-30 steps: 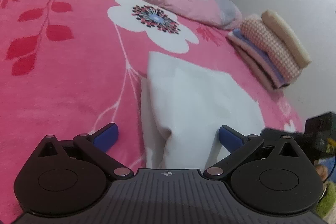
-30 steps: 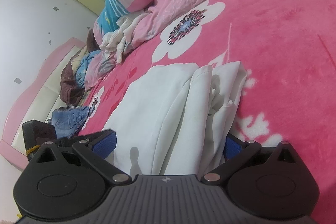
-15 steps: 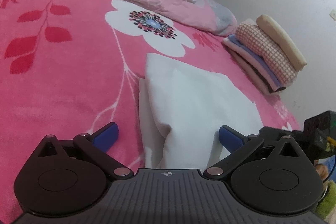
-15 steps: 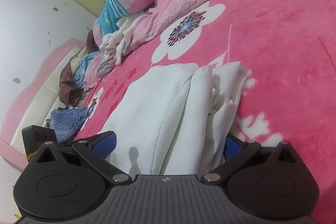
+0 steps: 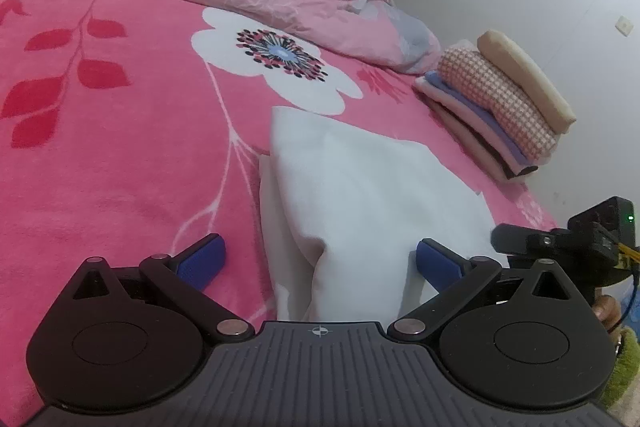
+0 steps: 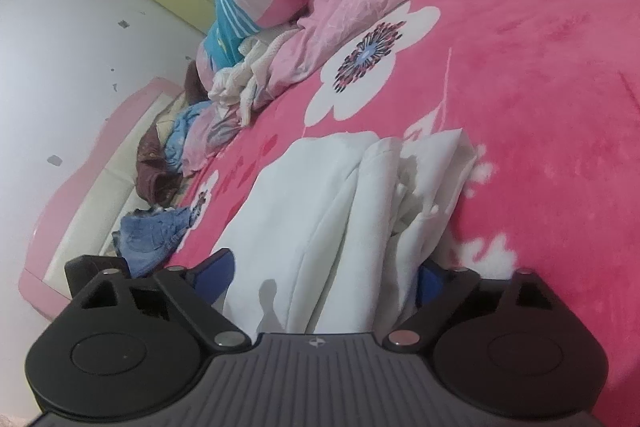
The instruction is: Fold clothes
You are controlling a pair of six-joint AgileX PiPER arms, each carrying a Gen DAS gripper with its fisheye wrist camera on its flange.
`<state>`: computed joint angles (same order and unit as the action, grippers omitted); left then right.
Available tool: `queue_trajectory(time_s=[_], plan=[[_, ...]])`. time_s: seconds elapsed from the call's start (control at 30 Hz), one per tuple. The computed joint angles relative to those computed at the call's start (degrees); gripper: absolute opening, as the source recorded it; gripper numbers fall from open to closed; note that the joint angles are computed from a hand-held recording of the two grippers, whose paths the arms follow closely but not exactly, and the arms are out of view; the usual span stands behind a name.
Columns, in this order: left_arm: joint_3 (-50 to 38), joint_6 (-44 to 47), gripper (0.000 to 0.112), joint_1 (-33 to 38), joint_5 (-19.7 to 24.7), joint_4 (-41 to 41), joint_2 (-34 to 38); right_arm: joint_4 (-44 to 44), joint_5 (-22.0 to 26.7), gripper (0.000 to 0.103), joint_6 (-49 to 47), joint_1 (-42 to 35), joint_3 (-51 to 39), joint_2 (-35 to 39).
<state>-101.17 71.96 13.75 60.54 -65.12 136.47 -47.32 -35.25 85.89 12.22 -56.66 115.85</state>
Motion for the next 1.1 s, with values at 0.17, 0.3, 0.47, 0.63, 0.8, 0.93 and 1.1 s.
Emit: queue_trajectory(time_s=[0.17,0.3,0.47,0.63,0.8,0.93,1.1], plan=[[0.97,1.59,0.102,-0.21,-0.81,-0.40,-0.50,0.81,-1.16,0.080,-0.51,-0.40,-0.83,1.24],[1.27,2.67,0.101,-0.02,-0.73,-0.81,-0.53,8.83,0.26,0.059,-6.73,1.67,0.77,0.92],[2.09,4.29,0.099,0.00,-0.99,-1.58,-0.81,17.45,-2.68,0.029,-10.03,2.81,3.87,1.34],[1.94,4.59,0.095,0.05,-0.72,-2.10,-0.61,24.41,-8.50,0.024,-13.66,4.23,7.28,1.99],[1.08,3.95,0.088,0.10,0.84,-1.66,-0.14,26.86,-12.82,0.021,-13.92,4.43,9.12,2.71],[0.41,3.47,0.088,0.14,2.39,-1.11,0.21,23.49,-12.96,0.020,-12.40,3.08,8.54,3.08],[-0.60,2.58,0.088,0.18,4.33,-0.29,0.70,15.74,-10.20,0.019,-7.82,0.74,5.38,3.41]])
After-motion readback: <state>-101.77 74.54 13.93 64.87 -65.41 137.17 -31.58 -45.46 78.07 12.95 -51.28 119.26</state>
